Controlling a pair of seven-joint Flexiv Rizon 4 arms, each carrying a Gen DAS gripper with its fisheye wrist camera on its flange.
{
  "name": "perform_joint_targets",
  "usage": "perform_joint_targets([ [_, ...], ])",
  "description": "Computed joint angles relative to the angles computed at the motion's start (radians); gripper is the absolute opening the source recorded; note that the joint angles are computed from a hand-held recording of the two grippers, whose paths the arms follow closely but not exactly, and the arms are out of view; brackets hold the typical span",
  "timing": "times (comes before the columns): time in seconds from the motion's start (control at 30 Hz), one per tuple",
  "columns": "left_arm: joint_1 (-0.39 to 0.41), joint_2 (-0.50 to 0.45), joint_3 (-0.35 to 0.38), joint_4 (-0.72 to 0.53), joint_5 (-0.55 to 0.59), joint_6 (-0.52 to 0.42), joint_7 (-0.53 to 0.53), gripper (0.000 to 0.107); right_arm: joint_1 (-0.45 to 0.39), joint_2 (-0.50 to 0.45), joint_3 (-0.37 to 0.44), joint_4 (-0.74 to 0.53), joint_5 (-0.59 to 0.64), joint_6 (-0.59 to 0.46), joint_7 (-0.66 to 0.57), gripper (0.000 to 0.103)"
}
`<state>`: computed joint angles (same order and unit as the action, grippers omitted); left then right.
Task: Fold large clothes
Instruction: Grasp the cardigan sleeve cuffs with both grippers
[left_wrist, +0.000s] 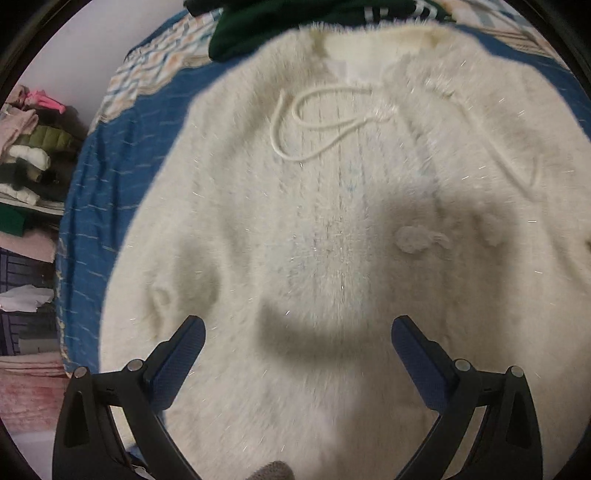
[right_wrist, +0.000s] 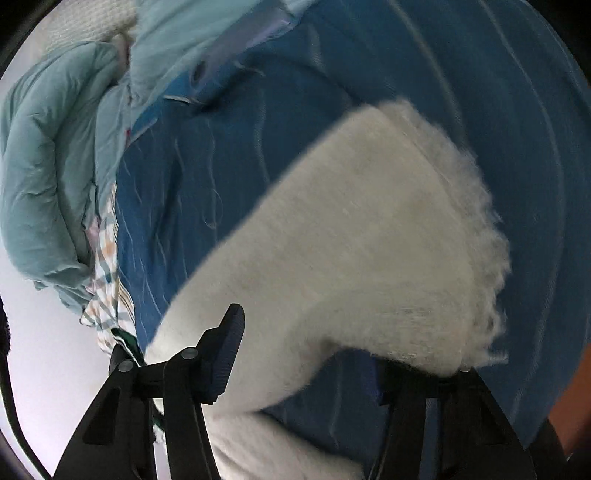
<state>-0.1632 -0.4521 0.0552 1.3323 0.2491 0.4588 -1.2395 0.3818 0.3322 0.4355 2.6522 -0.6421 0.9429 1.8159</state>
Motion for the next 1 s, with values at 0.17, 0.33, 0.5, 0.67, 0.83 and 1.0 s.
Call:
perform_joint_targets([
  [0.17,0.009,-0.041,-0.010,0.023,-0.038,0.033,-0.017,0.103,-0.063,-0.120,-0.041,0.028,-0.227,0.095,0.146,0.066],
  [0.33,0.031,-0.030,-0.022,0.068,-0.120,0.067,-0.029,0.103,0.004,-0.131,-0.054,-0.037,-0.057,-0.028,0.082,0.024],
  [0.5,0.033,-0.050,-0.026,0.022,-0.145,0.000,-0.016,0.103,0.052,-0.109,-0.074,-0.128,0.165,-0.143,-0.191,0.009],
  [0.67,0.045,-0.066,-0.026,-0.058,-0.172,-0.085,-0.018,0.103,0.056,-0.110,-0.083,-0.345,0.206,-0.466,-0.476,0.007],
  [0.83,0.062,-0.044,-0.013,-0.104,-0.175,-0.077,-0.037,0.103,0.029,-0.185,-0.127,-0.567,0.011,-0.614,-0.722,0.007],
  [1.0,0.098,-0.042,0.013,-0.165,-0.165,-0.099,-0.092,0.103,0.003,-0.391,-0.231,-0.808,-0.205,-0.438,-1.015,0.007],
])
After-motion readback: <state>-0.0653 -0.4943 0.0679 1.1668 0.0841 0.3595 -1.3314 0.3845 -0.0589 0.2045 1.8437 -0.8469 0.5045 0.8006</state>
